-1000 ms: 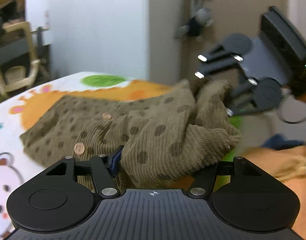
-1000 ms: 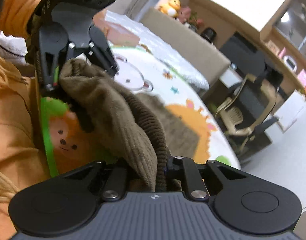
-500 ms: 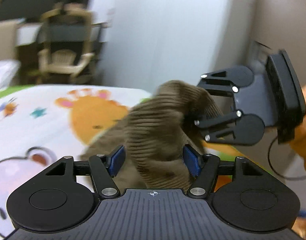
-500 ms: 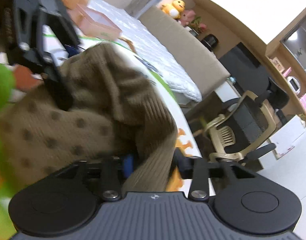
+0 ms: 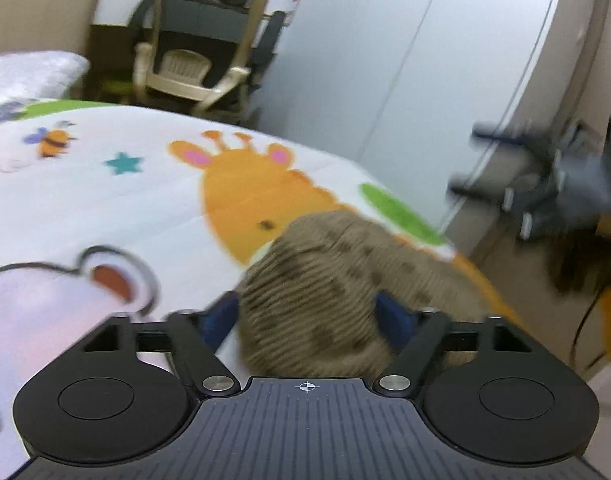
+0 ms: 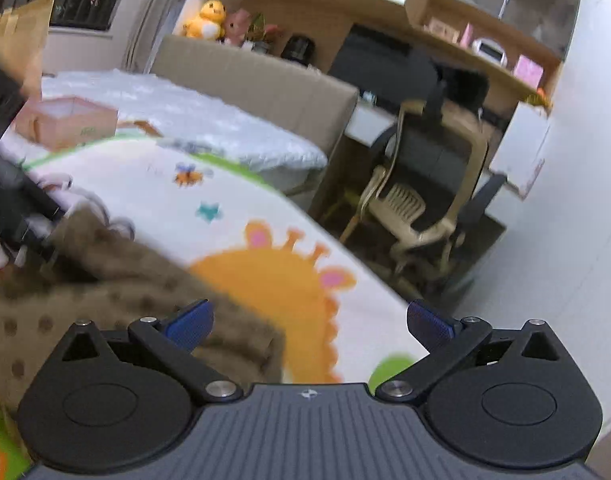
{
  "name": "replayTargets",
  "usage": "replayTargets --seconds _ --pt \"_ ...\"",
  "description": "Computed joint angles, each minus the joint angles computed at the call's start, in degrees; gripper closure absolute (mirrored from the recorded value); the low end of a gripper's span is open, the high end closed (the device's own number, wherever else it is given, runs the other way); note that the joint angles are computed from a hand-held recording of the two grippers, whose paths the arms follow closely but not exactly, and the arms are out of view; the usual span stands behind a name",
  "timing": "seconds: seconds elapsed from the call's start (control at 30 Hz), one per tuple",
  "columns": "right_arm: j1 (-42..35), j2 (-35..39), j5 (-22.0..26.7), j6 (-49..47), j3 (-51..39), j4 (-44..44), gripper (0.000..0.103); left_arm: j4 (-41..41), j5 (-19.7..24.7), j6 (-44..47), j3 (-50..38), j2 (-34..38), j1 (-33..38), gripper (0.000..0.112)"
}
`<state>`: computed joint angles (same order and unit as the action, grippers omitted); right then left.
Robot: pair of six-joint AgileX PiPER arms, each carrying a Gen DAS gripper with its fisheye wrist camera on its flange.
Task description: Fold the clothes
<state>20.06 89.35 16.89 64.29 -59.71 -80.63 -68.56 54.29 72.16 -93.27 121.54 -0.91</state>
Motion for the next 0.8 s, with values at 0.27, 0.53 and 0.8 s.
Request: replayTargets --seconds 0.27,0.53,0.8 --pt "9.5 1.8 15.0 22.4 8.7 -15.4 0.000 -4.0 1.3 4.3 -3.4 0.6 -2.0 0.074" --pt "7.3 5.6 13.6 12.8 2.1 6.5 0.000 10.1 -20.8 -9.6 0.3 -1.2 -4.9 0.023" --pt "5.2 4.4 8.6 27.4 7.2 -1.2 0.000 1.5 0.1 -7.6 9.6 -10.3 4.5 0.018"
